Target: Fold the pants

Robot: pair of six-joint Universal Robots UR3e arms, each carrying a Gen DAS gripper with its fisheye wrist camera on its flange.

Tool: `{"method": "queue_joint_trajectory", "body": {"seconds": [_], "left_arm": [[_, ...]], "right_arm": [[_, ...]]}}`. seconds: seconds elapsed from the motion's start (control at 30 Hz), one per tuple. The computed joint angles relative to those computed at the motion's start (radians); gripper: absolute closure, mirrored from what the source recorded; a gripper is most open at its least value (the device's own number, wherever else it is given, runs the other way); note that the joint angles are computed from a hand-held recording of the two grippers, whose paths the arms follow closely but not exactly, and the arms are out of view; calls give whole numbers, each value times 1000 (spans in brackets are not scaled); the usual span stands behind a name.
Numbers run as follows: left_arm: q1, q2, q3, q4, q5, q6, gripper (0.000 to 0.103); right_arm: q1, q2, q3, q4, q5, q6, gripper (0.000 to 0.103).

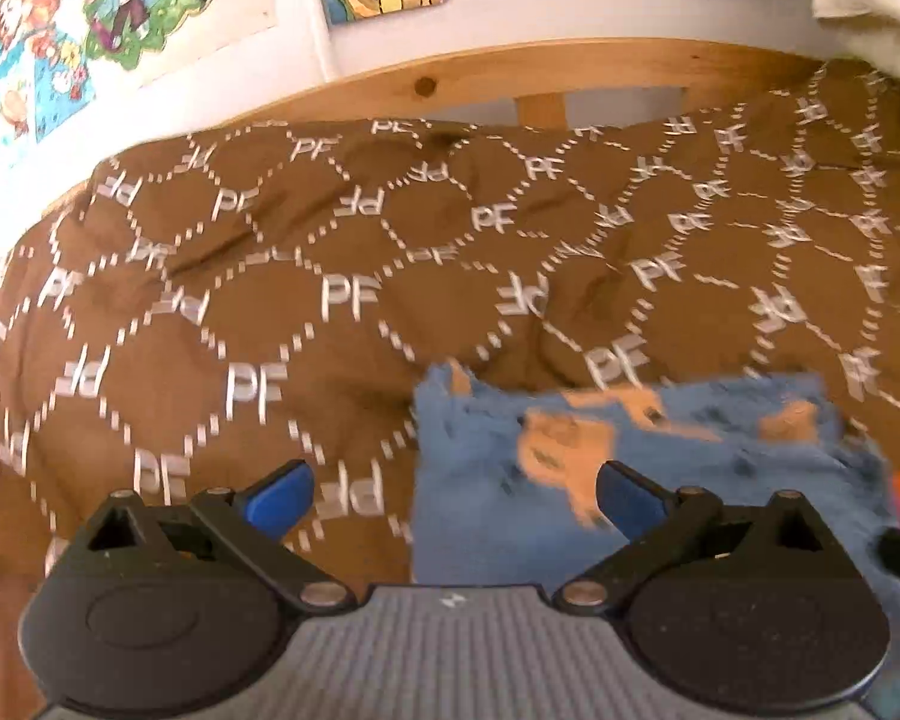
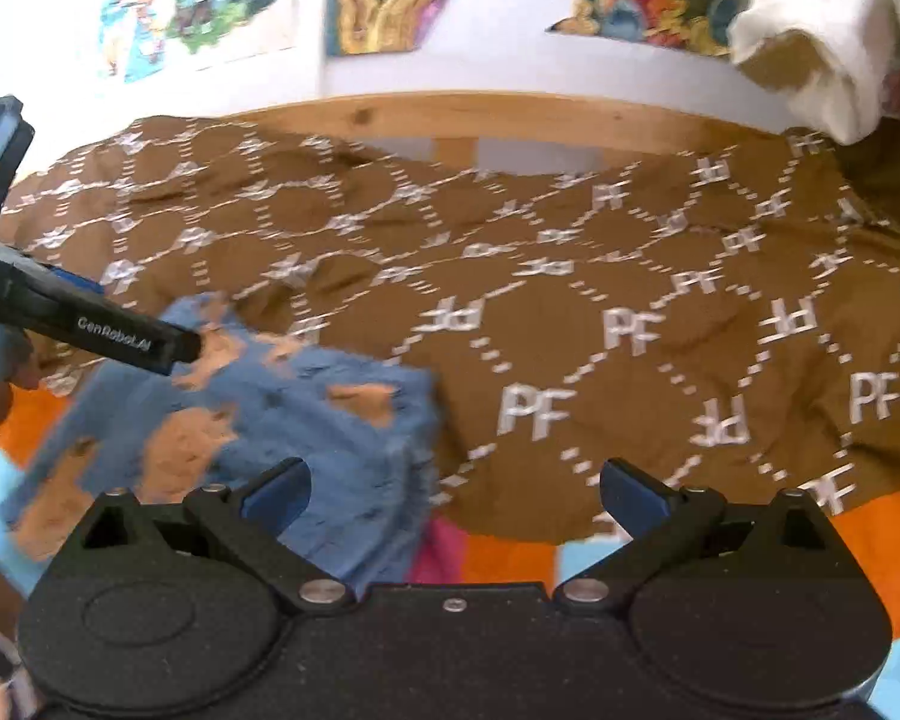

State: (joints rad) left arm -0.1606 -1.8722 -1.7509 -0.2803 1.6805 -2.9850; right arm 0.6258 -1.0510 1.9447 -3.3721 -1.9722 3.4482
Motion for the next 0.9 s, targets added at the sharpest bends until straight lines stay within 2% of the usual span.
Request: {"method": "queue_joint_trajectory", "body": {"seconds": [0.1, 0.17, 0.23, 0.3, 0.4, 0.5, 0.6, 0.77, 0.9], "left_arm": [[-14, 67, -107, -31, 34, 14, 0], [-21, 90, -191, -13, 78, 32, 0], [3, 141, -311, 91, 62, 44, 0], [16, 180, -354, 93, 59, 56, 0], [44, 224, -361, 31, 31, 43, 0], [56, 245, -352, -18, 18, 20, 0], [56, 250, -366, -14, 20, 3, 0], [60, 247, -376, -4, 12, -13, 0], [87, 265, -380, -31, -26, -27, 0]], "right_arm": [[10, -17, -39, 161, 18, -14, 1], [7, -31, -18, 162, 30, -12, 1], [0, -51, -11, 185, 49, -16, 1], [0, -62, 2, 185, 59, -25, 1], [-8, -77, 21, 175, 78, -22, 1], [4, -85, 32, 137, 54, -33, 1], [20, -79, 30, 102, 29, -60, 1], [-4, -68, 18, 172, 102, -76, 1], [-2, -78, 23, 151, 94, -72, 1]]}}
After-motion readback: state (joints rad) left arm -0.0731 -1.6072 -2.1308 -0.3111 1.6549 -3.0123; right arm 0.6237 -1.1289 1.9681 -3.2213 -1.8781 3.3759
